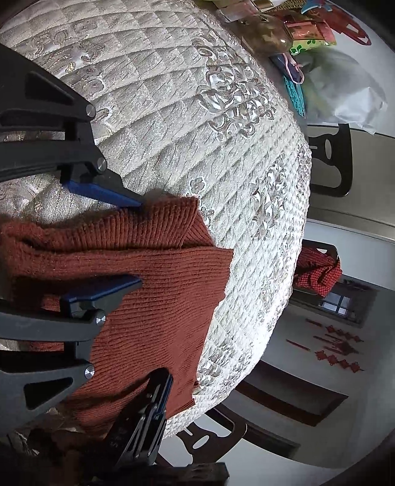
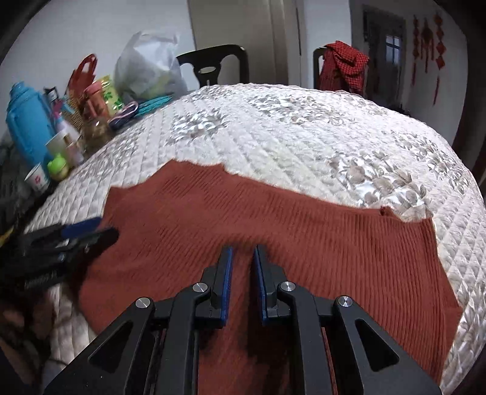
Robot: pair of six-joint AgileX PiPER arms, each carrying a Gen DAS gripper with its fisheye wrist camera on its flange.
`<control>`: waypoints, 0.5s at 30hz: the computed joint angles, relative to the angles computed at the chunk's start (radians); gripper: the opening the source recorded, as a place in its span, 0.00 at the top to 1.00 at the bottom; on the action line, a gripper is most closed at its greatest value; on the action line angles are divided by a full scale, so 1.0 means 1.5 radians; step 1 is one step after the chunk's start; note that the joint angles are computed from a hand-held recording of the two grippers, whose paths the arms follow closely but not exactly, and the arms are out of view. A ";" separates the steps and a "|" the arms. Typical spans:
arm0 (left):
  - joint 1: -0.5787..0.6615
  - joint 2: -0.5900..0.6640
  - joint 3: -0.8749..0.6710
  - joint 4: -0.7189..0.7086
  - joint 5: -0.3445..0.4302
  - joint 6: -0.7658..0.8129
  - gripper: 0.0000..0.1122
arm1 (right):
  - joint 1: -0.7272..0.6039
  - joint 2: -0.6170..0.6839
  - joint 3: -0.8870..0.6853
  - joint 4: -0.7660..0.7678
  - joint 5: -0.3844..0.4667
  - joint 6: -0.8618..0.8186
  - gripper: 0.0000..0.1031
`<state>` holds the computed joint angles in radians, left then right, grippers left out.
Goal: Fold small clothes
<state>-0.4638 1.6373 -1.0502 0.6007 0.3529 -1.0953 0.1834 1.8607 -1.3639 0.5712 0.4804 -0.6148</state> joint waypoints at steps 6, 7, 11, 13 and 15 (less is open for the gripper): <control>0.011 -0.002 0.006 -0.023 -0.020 0.020 0.55 | 0.005 -0.078 0.112 0.084 -0.029 -0.089 0.86; 0.011 -0.002 0.006 -0.024 -0.020 0.022 0.54 | 0.005 -0.095 0.138 0.103 -0.035 -0.108 0.86; 0.012 -0.004 0.008 -0.032 -0.024 0.029 0.53 | 0.015 -0.156 0.234 0.172 -0.070 -0.187 0.86; 0.011 -0.004 0.008 -0.031 -0.024 0.028 0.53 | 0.010 -0.156 0.250 0.211 -0.063 -0.228 0.86; 0.011 -0.004 0.008 -0.031 -0.024 0.027 0.52 | 0.003 -0.156 0.267 0.287 -0.073 -0.313 0.86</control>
<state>-0.4477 1.6312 -1.0383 0.5547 0.3174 -1.0551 0.1886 1.6271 -0.9635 1.0013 0.3705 -1.0850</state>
